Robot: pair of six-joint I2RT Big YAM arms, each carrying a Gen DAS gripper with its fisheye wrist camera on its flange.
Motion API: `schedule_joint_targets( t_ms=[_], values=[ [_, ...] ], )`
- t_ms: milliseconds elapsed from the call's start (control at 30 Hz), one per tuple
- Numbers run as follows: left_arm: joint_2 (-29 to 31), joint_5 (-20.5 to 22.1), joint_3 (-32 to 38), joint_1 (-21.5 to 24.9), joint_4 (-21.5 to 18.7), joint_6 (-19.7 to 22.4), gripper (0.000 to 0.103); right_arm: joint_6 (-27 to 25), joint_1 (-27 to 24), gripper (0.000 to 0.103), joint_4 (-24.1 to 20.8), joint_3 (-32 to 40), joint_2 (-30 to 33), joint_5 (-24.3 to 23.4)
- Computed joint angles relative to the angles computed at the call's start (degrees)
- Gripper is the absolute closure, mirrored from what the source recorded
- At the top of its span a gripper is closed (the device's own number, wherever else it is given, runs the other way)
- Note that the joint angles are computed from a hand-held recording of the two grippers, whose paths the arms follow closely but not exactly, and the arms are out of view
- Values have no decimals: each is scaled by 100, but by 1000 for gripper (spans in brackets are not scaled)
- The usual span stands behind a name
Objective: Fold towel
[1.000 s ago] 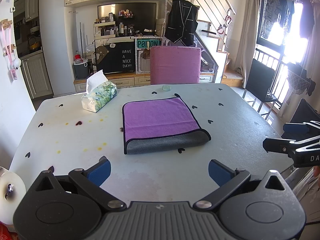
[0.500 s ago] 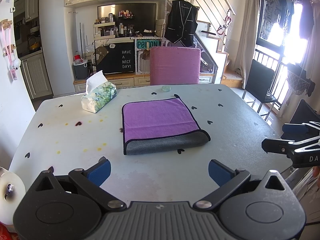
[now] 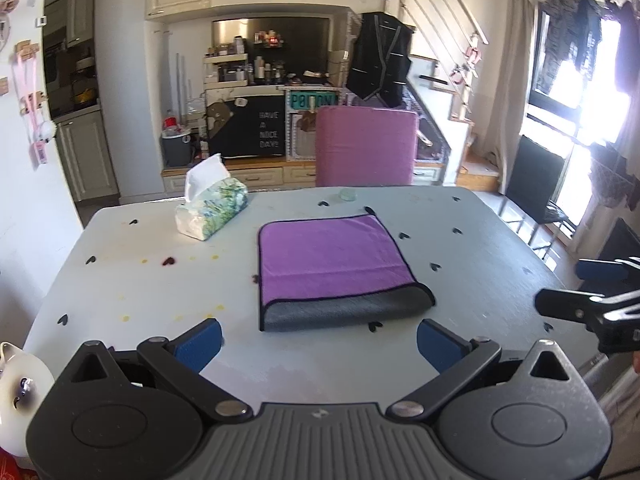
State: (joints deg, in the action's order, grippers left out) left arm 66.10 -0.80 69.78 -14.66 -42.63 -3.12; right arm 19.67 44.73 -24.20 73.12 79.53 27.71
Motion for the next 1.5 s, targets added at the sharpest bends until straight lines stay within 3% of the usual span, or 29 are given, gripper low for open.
schedule_joint_targets(
  t_ms=[300,500,833,1033,1200,1367,1500],
  values=[
    [443,-232,311,148,410,-8,1,-406,-290,1,339,310,206,-361],
    [895,-217,630,214,746,227,2,-509,-600,1,383,666,500,-687],
    [1819,-42,1304,347,1233,390,11,-938,-1134,1,662,1216,1146,-964],
    [2439,94,1671,413,1378,377,17,-1062,-1418,8,768,1628,1665,-1198],
    [3012,236,1995,509,1241,182,24,-1088,-1611,18,730,1872,2063,-1503],
    [3543,270,2332,579,905,354,32,-1043,-1772,33,275,2304,2535,-1818],
    [3958,319,2686,654,410,407,34,-872,-1904,47,-204,2635,2857,-2027]
  ],
)
